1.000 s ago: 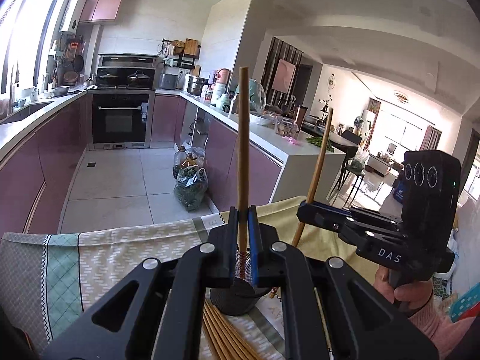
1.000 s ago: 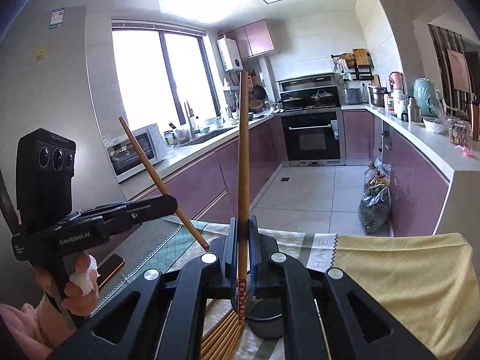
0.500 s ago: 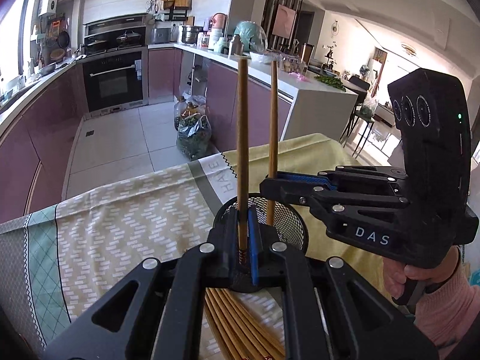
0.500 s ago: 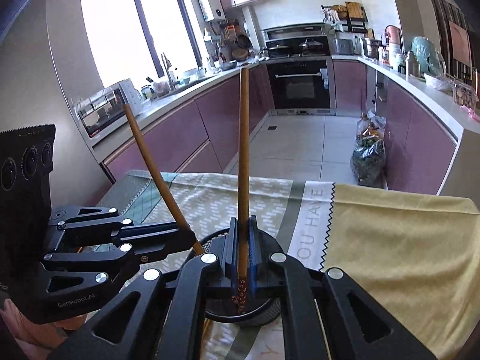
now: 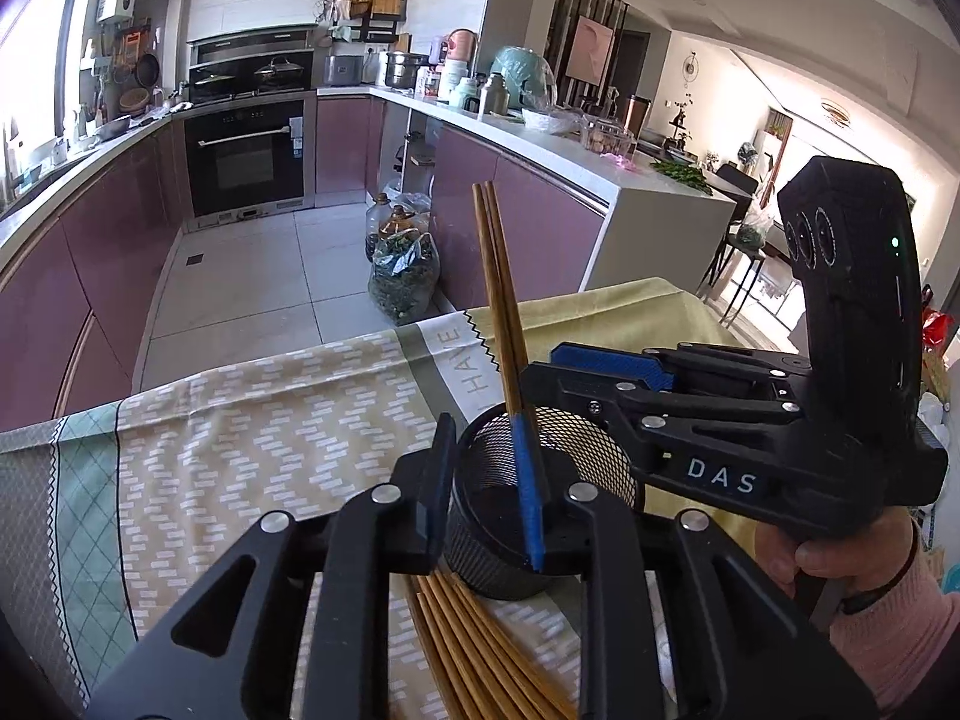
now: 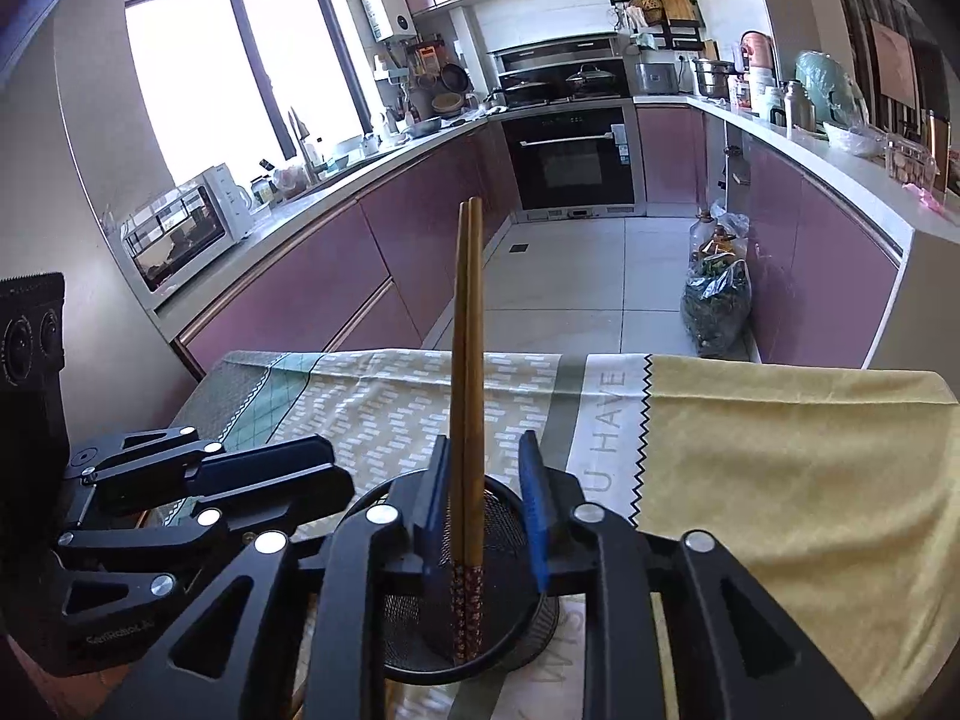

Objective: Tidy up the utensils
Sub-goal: 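Lift the right gripper's chopstick upright into the mesh cup while the left gripper inserts its own, then open the right gripper to release its chopstick while the left gripper releases its own, then lower the right gripper onto another chopstick and close it while the left gripper grasps one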

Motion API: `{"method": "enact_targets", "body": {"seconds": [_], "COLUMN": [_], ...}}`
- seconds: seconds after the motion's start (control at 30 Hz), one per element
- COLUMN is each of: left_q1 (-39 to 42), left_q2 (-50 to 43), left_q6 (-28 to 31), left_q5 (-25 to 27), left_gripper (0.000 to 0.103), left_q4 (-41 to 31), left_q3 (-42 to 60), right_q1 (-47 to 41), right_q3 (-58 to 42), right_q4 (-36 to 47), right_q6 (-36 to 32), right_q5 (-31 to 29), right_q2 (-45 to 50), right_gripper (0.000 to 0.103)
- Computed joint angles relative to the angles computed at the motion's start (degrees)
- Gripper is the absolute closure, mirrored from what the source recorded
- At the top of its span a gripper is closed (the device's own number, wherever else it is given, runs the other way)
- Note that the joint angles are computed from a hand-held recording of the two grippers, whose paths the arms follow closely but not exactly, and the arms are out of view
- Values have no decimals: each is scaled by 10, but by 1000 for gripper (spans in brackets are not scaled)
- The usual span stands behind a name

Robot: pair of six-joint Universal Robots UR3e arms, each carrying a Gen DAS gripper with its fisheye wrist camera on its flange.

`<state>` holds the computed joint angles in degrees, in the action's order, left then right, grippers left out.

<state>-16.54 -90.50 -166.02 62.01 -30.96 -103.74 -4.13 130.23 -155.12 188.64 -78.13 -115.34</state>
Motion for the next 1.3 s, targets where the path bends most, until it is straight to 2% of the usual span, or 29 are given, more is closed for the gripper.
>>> {"method": "enact_targets", "body": {"seconds": [0.07, 0.13, 0.2, 0.27, 0.37, 0.5, 0.67, 0.83, 1.3], "left_q1": [14, 35, 58, 80, 114, 154, 188, 175, 97], "left_q2": [27, 64, 102, 137, 179, 223, 256, 232, 141], "left_q6": [-3, 0, 11, 26, 63, 113, 159, 152, 110], "left_q5": [-2, -9, -11, -10, -8, -6, 1, 25, 85], "left_gripper": [79, 71, 68, 65, 63, 63, 63, 63, 63], "left_q4": [22, 37, 48, 45, 29, -3, -19, 21, 90], "left_q3": [-32, -70, -109, -144, -190, -253, -326, -360, -344], "right_q1": [0, -2, 9, 24, 67, 121, 168, 195, 252], "right_q3": [11, 26, 41, 54, 67, 94, 132, 141, 120], "right_q4": [5, 14, 28, 52, 82, 75, 3, -44, -51], "right_q6": [-2, -5, -19, -32, -35, -8, 44, 76, 113], "right_q5": [-2, 6, 8, 17, 8, -8, -26, -43, -114], "right_q2": [-29, -73, -126, -176, -203, -167, -68, 6, 51], "right_gripper": [78, 78, 77, 72, 72, 72, 72, 76, 80]}}
